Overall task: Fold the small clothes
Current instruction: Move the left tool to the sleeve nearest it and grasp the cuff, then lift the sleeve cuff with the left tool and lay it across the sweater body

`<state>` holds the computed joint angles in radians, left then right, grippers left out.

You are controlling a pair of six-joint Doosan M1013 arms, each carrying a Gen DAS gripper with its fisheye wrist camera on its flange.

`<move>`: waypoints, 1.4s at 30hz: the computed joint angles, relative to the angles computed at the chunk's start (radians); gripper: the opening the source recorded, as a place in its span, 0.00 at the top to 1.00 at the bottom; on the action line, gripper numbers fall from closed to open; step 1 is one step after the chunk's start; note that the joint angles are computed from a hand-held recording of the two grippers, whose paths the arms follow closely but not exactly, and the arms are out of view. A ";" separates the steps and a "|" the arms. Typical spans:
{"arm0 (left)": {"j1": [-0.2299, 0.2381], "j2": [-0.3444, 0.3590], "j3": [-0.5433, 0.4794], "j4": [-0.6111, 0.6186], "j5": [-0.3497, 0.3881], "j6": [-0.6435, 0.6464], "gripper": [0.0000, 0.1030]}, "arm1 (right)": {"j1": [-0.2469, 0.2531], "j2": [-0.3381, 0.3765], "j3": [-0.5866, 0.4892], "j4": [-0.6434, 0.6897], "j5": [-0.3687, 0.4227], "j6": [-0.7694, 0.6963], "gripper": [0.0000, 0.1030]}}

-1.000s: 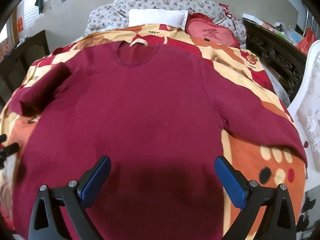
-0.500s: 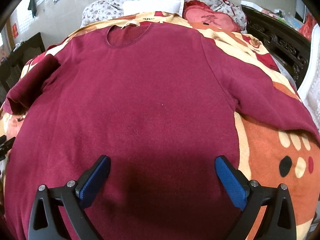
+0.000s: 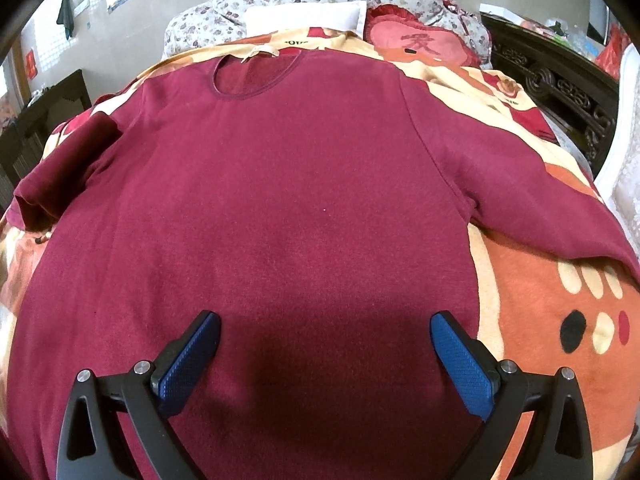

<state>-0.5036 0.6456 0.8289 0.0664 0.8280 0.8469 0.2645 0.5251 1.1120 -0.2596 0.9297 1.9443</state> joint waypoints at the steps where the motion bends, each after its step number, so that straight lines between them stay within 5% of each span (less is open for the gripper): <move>1: 0.025 -0.008 0.027 -0.115 -0.070 0.023 0.06 | 0.001 0.000 0.000 -0.003 0.000 0.001 0.00; 8: 0.106 0.010 0.073 -0.340 -0.165 -0.177 0.32 | -0.001 -0.002 0.004 0.000 -0.009 0.001 0.00; 11: 0.121 0.017 0.068 -0.406 -0.196 -0.153 0.32 | -0.001 -0.002 0.006 0.000 -0.011 0.003 0.00; 19: 0.123 0.007 0.097 -0.311 -0.297 -0.292 0.32 | -0.003 -0.002 0.004 0.003 -0.012 0.001 0.00; 22: 0.120 0.010 0.087 -0.283 -0.278 -0.272 0.32 | -0.003 -0.002 0.004 0.006 -0.013 0.000 0.00; 23: 0.116 0.014 0.076 -0.242 -0.262 -0.287 0.38 | -0.004 -0.002 0.005 0.007 -0.014 0.000 0.00; 26: 0.106 0.038 0.023 -0.151 -0.155 -0.336 0.90 | -0.005 -0.003 0.006 0.013 -0.016 -0.002 0.00; 30: 0.080 0.044 -0.022 0.014 -0.050 -0.365 0.95 | -0.005 -0.002 0.005 0.013 -0.017 -0.002 0.00; 34: 0.056 -0.014 0.026 0.372 -0.058 -0.581 0.95 | -0.005 -0.002 0.004 0.015 -0.016 -0.002 0.00; 36: 0.058 -0.032 0.040 0.458 -0.061 -0.644 0.95 | -0.006 -0.002 0.004 0.014 -0.016 -0.002 0.00; 42: 0.069 -0.043 0.042 0.421 -0.148 -0.579 0.95 | -0.005 0.000 0.002 0.011 -0.015 -0.001 0.00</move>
<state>-0.4341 0.6030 0.8712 0.4874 0.6802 0.2676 0.2600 0.5246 1.1144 -0.2484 0.9148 1.9438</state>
